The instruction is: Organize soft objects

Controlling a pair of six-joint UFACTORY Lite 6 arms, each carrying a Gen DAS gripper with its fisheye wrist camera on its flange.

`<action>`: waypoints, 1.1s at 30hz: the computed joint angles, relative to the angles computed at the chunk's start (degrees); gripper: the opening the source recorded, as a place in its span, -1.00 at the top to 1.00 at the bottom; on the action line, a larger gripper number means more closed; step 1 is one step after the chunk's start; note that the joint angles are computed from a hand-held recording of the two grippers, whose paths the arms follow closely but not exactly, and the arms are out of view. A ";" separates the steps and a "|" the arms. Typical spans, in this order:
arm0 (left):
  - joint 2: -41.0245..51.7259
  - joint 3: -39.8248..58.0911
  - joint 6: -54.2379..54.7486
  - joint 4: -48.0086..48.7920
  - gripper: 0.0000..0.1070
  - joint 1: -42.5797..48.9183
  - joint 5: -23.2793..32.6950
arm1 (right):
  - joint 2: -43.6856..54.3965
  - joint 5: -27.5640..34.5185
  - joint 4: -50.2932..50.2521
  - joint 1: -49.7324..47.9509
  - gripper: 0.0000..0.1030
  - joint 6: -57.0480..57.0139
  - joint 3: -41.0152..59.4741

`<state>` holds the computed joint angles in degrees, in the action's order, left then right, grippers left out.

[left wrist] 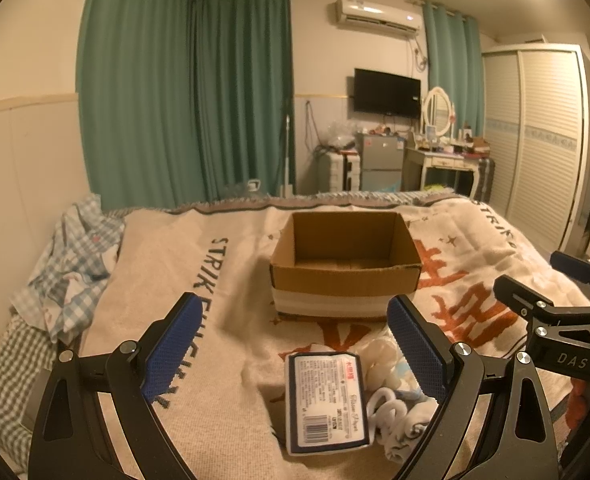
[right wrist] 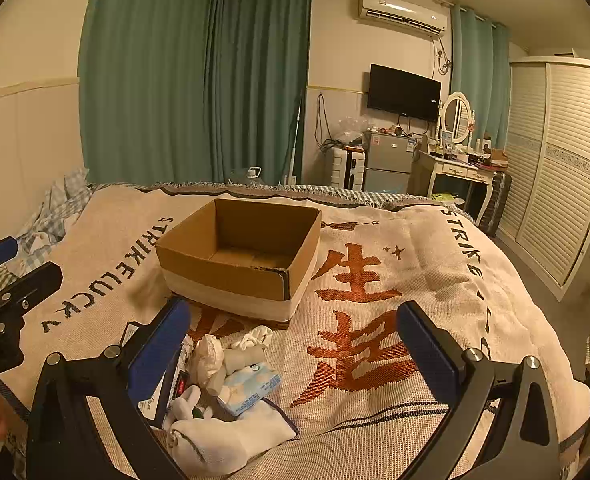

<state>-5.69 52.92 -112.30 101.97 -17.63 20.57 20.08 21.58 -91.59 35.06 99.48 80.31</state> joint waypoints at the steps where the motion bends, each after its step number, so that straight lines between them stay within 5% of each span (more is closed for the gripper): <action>1: -0.07 -0.05 0.03 0.04 -0.78 0.04 -0.07 | 0.00 0.00 0.00 0.00 -1.00 0.00 0.00; 33: -1.47 -1.01 1.85 -1.15 -0.78 0.79 -0.64 | 0.28 -0.08 -0.16 0.01 -1.00 0.23 0.07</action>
